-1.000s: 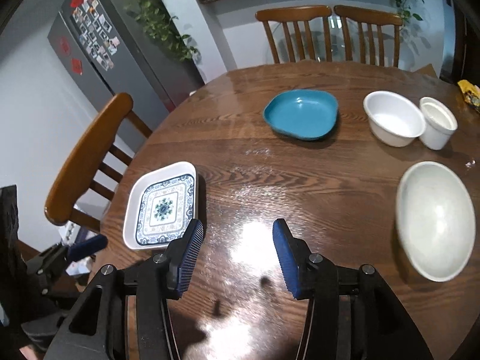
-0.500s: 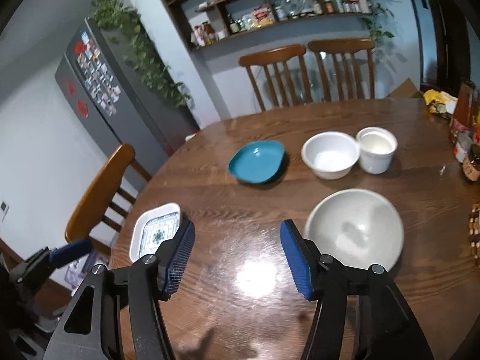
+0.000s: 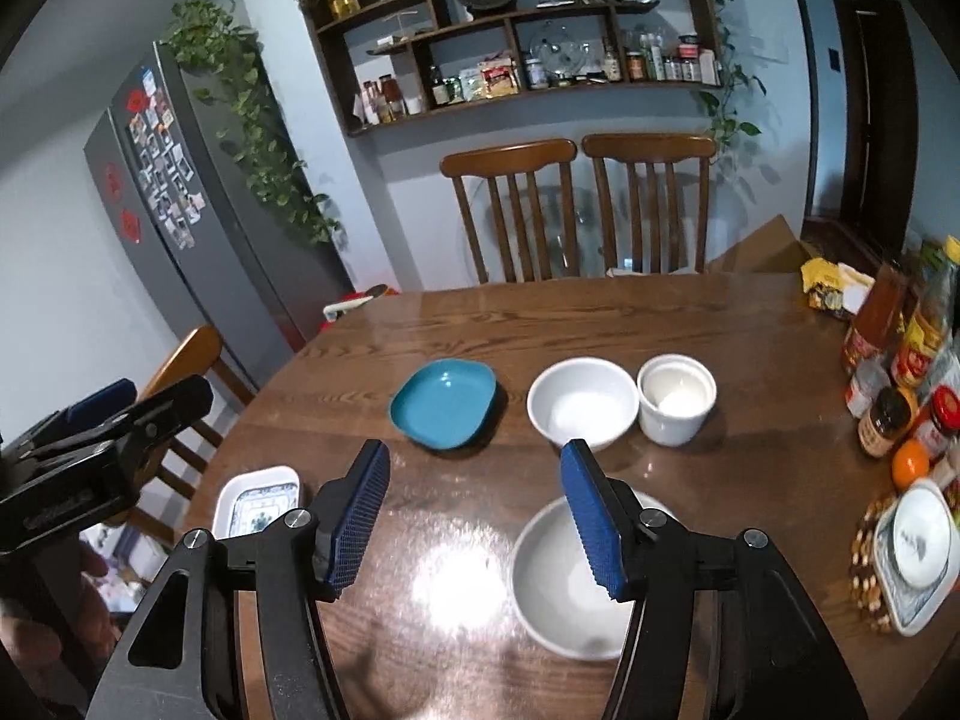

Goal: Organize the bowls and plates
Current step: 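Withdraw both tools from the plates toward the teal dish, then grasp the teal dish rim with the right tool while the left tool grips beside it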

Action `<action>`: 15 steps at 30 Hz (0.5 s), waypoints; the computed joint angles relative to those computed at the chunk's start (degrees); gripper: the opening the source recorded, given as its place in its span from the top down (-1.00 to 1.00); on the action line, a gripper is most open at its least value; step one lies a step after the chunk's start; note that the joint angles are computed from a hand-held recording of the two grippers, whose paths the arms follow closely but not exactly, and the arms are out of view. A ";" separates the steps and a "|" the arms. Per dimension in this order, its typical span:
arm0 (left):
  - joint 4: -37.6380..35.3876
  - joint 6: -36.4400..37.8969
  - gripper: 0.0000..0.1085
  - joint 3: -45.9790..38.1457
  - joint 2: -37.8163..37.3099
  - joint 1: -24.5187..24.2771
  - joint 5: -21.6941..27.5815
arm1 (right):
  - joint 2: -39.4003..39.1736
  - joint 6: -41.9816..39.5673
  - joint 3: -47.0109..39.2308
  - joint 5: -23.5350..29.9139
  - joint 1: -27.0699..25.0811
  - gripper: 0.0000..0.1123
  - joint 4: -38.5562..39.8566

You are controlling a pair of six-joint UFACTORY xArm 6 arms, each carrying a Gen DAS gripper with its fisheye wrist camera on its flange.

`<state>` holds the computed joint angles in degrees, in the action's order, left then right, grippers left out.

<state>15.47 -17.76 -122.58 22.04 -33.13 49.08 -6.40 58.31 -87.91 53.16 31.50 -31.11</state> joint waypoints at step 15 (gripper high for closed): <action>-5.29 2.77 -0.87 -7.40 14.12 6.03 2.99 | 33.52 -11.41 -27.67 6.26 -8.52 -0.04 16.33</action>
